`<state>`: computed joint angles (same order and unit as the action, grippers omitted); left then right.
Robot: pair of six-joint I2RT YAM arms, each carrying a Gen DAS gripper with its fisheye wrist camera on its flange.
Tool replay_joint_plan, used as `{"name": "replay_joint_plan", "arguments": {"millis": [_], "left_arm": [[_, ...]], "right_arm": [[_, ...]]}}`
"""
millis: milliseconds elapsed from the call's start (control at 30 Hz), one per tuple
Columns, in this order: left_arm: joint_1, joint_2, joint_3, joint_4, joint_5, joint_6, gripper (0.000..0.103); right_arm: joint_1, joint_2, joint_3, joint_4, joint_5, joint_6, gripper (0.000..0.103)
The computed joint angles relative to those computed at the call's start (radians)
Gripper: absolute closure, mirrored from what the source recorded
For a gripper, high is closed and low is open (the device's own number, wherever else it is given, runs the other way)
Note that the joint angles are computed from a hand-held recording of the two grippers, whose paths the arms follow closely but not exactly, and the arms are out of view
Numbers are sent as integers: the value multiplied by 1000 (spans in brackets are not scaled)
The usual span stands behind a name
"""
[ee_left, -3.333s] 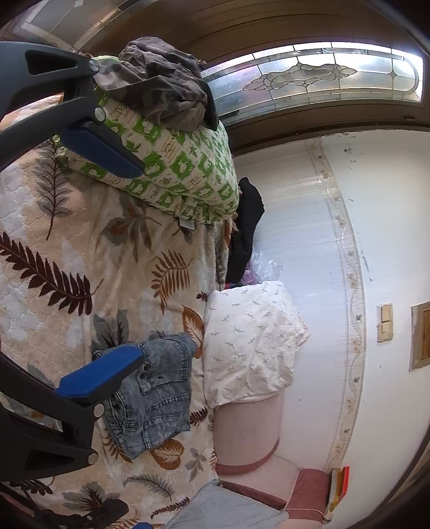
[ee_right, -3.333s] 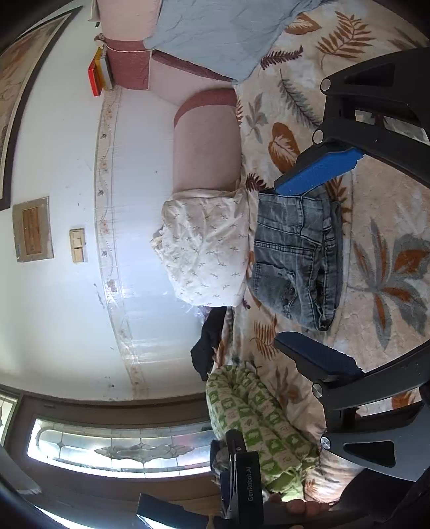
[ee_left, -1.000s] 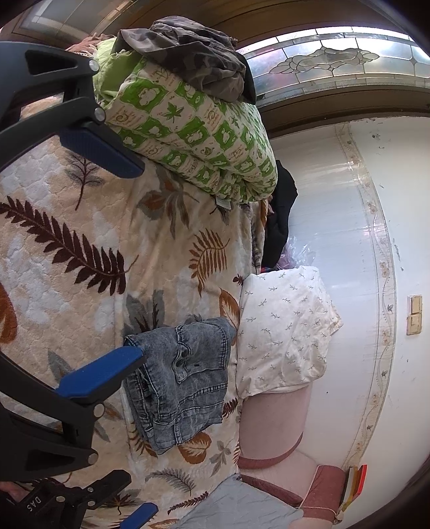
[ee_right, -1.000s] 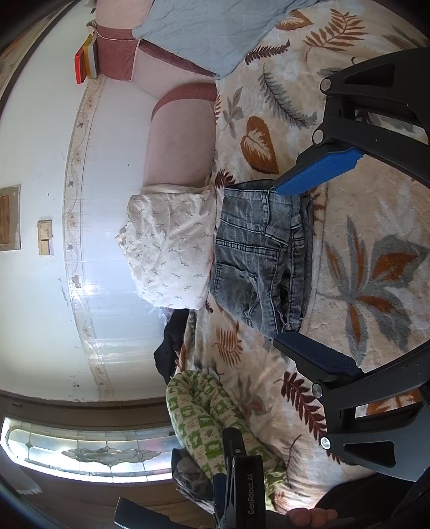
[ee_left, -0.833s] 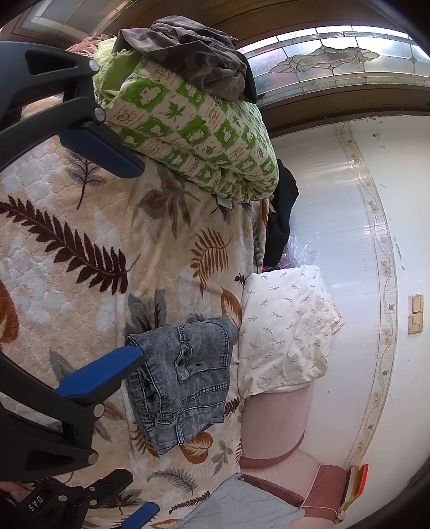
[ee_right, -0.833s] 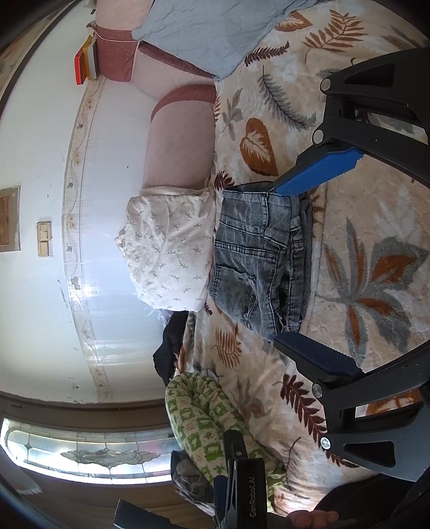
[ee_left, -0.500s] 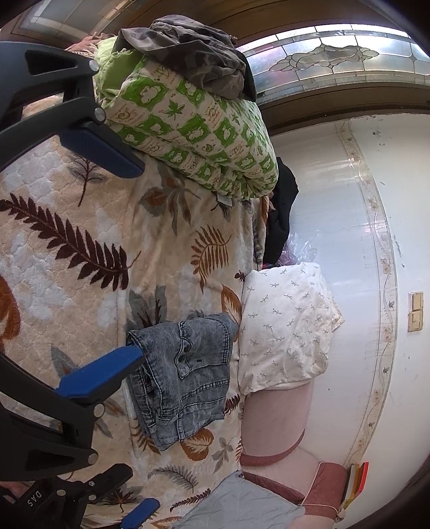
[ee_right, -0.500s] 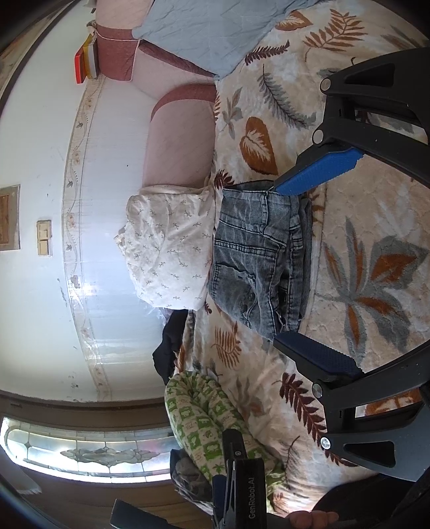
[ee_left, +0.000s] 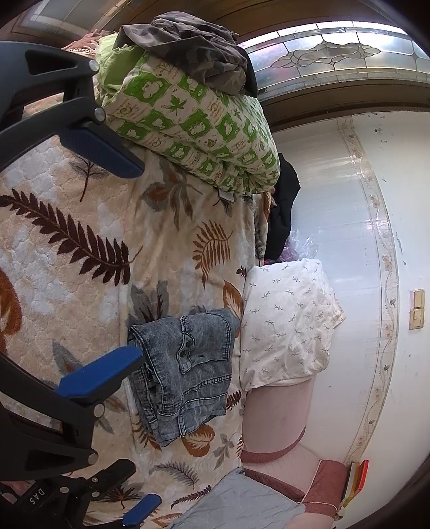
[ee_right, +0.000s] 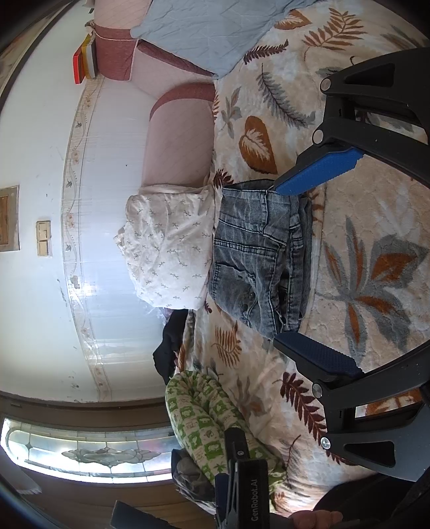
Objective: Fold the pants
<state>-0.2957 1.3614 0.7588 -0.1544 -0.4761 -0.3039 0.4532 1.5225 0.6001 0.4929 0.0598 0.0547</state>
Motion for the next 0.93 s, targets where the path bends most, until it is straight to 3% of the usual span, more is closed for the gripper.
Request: {"name": "replay_joint_plan", "arguments": {"millis": [167,433,533,733,933], "left_arm": [[33,36,22,4,35,20,0],[103,158,66,42,42,54,0],[117,223,89,40,92,28,0],[102,349,130,33,144,-6,0],[118,370,111,82,190,-29,0]], "right_arm": [[-20,44,71,-49,-29,21,17],[-178,181,267,-196,-195,157,15],[-212,240,314,-257,-268,221,15],[-180,313,369,-343,-256,201,15],[-174,345,392,-369,-262,200,15]]}}
